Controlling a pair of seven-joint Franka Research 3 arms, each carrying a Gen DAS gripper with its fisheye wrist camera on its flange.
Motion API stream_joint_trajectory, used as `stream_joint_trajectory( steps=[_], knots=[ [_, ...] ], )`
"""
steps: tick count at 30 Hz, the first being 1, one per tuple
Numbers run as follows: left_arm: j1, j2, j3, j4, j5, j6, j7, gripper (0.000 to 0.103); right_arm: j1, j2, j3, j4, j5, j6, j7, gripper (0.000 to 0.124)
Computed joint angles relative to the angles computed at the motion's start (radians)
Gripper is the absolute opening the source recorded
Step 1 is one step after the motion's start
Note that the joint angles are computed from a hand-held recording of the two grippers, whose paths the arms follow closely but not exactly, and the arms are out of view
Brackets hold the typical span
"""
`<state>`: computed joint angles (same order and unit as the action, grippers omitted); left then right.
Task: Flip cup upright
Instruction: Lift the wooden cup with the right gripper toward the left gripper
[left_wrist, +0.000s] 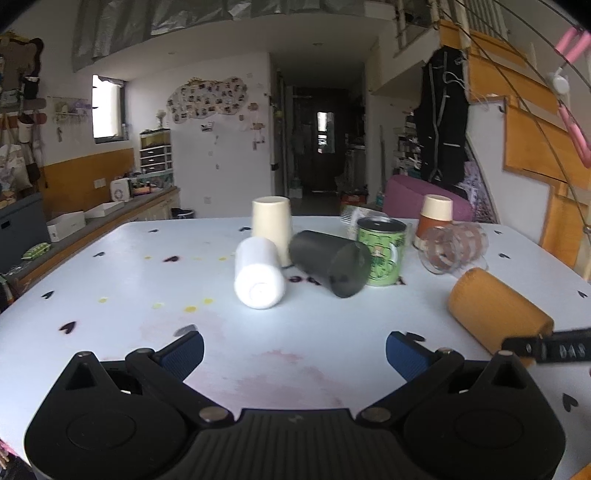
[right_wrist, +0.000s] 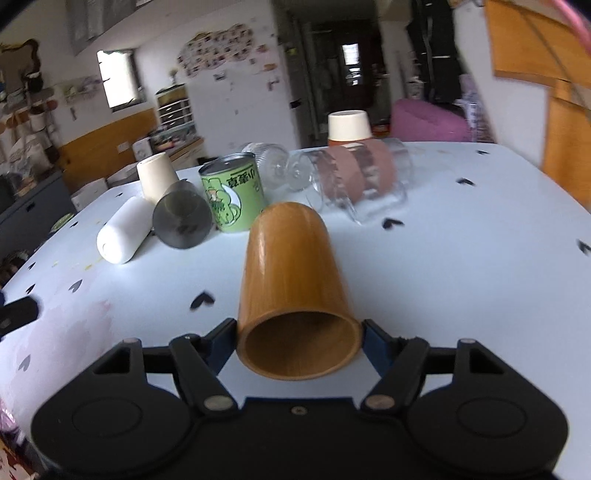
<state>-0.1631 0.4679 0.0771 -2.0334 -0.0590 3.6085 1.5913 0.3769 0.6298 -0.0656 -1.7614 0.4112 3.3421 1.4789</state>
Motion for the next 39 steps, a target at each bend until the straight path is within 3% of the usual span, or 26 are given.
stream_joint_trajectory(
  steps=[4,8,12,14,16,19,21,24,30,32,34,39],
  knots=[
    [0.051,0.006,-0.050,0.007,0.082,0.006,-0.034,0.103,0.021,-0.064,0.011,-0.126,0.026,0.077,-0.007,0.073],
    [0.106,0.019,-0.098,0.037,0.180,0.005,-0.088,0.103,-0.028,-0.109,0.077,-0.204,0.001,0.119,-0.034,0.073],
    [0.214,0.064,-0.205,0.144,0.372,-0.059,-0.187,0.103,-0.097,-0.135,0.158,-0.257,-0.071,0.146,-0.045,0.073],
    [0.233,0.107,-0.242,0.232,0.451,-0.105,-0.212,0.103,-0.123,-0.140,0.186,-0.270,-0.114,0.151,-0.054,0.073],
    [0.285,0.155,-0.321,0.323,0.548,-0.182,-0.227,0.103,-0.173,-0.148,0.234,-0.285,-0.179,0.148,-0.052,0.073],
    [0.402,0.243,-0.517,0.437,0.655,-0.316,-0.169,0.103,-0.224,-0.157,0.279,-0.312,-0.255,0.155,-0.045,0.073],
    [0.420,0.283,-0.572,0.483,0.652,-0.375,-0.105,0.103,-0.240,-0.164,0.292,-0.330,-0.288,0.164,-0.038,0.073],
    [0.411,0.318,-0.593,0.529,0.630,-0.450,-0.033,0.103,-0.292,-0.173,0.332,-0.355,-0.366,0.175,-0.016,0.073],
    [0.397,0.375,-0.611,0.615,0.561,-0.580,0.098,0.103,-0.315,-0.174,0.338,-0.364,-0.443,0.181,0.001,0.072],
    [0.383,0.370,-0.589,0.619,0.540,-0.594,0.113,0.103,-0.266,-0.180,0.289,-0.361,-0.403,0.171,-0.010,0.074],
    [0.368,0.351,-0.554,0.595,0.527,-0.569,0.115,0.103,-0.141,-0.180,0.173,-0.349,-0.281,0.167,-0.063,0.075],
    [0.422,0.307,-0.581,0.503,0.447,-0.534,0.165,0.103,0.021,-0.145,0.017,-0.293,-0.030,0.171,-0.162,0.075]
  ],
)
